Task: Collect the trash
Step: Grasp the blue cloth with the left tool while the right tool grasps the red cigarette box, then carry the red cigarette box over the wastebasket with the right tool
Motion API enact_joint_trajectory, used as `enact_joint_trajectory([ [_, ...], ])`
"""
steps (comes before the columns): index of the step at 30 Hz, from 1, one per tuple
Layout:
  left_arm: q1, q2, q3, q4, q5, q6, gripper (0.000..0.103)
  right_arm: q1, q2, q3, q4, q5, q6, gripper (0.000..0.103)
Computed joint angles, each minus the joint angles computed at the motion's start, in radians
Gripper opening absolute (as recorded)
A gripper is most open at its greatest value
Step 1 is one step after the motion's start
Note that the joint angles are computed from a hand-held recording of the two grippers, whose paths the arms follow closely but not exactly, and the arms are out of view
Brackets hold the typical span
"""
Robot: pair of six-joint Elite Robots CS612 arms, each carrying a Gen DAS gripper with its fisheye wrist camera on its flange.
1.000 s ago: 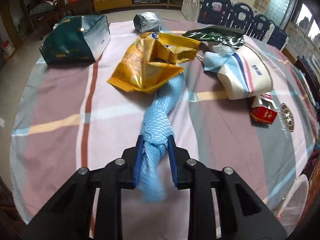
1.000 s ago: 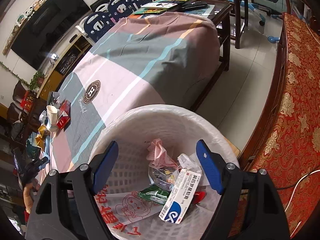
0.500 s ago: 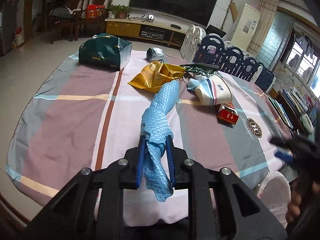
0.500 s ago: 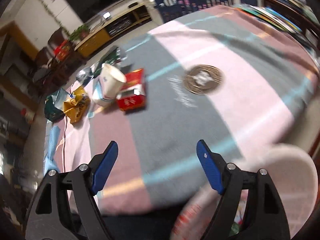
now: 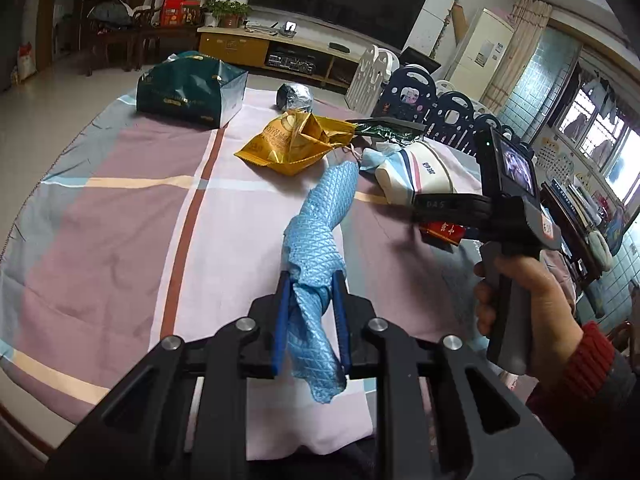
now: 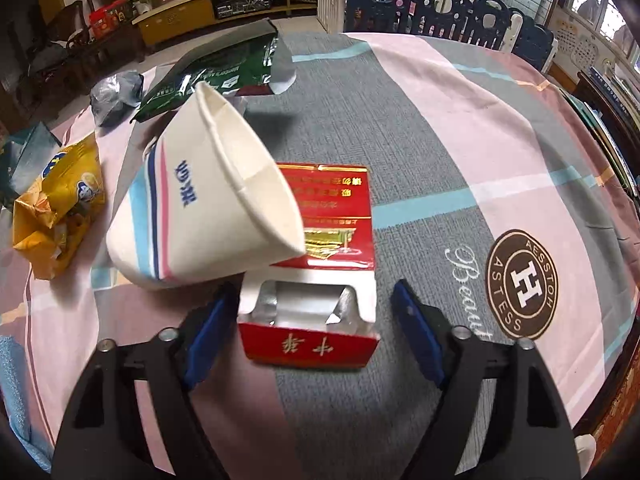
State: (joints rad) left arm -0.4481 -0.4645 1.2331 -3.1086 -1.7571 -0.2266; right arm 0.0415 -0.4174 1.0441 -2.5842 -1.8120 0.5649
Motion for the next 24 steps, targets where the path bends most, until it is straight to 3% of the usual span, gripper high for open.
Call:
enact_joint_trajectory([
  [1, 0.000, 0.001, -0.002, 0.002, -0.001, 0.000, 0.021, 0.001, -0.003, 0.009, -0.014, -0.010, -0.001, 0.056],
  [4, 0.000, 0.002, -0.003, 0.002, 0.003, 0.005, 0.021, -0.003, -0.038, 0.085, -0.101, 0.038, 0.002, 0.055],
  [15, -0.012, -0.008, 0.013, 0.005, 0.031, 0.044, 0.021, 0.055, -0.221, 0.462, -0.365, 0.053, 0.127, 0.055],
  [20, -0.010, -0.019, 0.034, -0.005, 0.031, 0.041, 0.021, 0.069, -0.263, 0.517, -0.435, 0.060, 0.142, 0.055],
  [24, 0.010, -0.021, 0.040, 0.011, -0.032, -0.030, 0.021, 0.083, -0.278, 0.524, -0.446, 0.035, 0.139, 0.055],
])
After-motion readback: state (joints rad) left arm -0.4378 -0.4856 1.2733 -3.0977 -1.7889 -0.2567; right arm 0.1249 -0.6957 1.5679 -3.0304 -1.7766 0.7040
